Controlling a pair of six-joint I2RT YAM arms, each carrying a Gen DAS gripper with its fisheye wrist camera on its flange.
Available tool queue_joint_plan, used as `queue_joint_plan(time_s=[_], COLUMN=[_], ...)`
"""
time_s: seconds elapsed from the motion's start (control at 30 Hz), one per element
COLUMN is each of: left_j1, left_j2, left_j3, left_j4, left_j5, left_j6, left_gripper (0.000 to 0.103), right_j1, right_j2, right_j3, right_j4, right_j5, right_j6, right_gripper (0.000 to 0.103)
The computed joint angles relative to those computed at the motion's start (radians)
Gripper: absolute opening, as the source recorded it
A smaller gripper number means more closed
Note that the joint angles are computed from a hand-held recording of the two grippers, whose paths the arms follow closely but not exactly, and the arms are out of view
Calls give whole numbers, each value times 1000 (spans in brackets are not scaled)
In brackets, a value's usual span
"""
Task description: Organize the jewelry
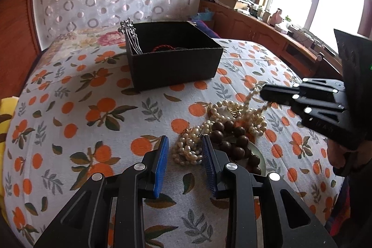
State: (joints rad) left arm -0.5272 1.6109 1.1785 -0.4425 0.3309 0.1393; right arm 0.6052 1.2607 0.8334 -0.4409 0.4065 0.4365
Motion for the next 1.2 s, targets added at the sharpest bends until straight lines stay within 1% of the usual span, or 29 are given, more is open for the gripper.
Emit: queue_joint_plan(time_s=[0.2,0.23,0.27,0.3,0.33,0.37,0.63,0.87,1.2], left_j1=[-9,-9,-10,-10,-11,-11,9,40,52], left_j2=[31,32,31,28,23,15,-63,-107,-112], left_j3=[24,24,22,20,16,11,12,74,175], left_j4=[-7,-5,-2,1,6,11,31,12,-12], left_j5=[11,12,17,16,9,5,-7,2,-10], left_j6=[0,-1,1,0,-1,0,-17,-26,-30], left_gripper=[28,25,17,13,6,4,4,4,4], right_j1=[6,6,6,6,7,10,37,49,57], right_j2=[-41,-43,-42,-42,-45,-45,-61,-79,-79], right_j3=[-4,-6,-6,-6,-7,-6,18,75,175], right_j4=[-18,-16,-16,-17,-17,-17,-34,-65,-106], right_j5=[26,26,25,24,25,27,62,98,139], right_j6=[-4,-4,-2,-1,0,2,3,-22,-73], right_gripper=[9,9,9,9,9,9,9,9,9])
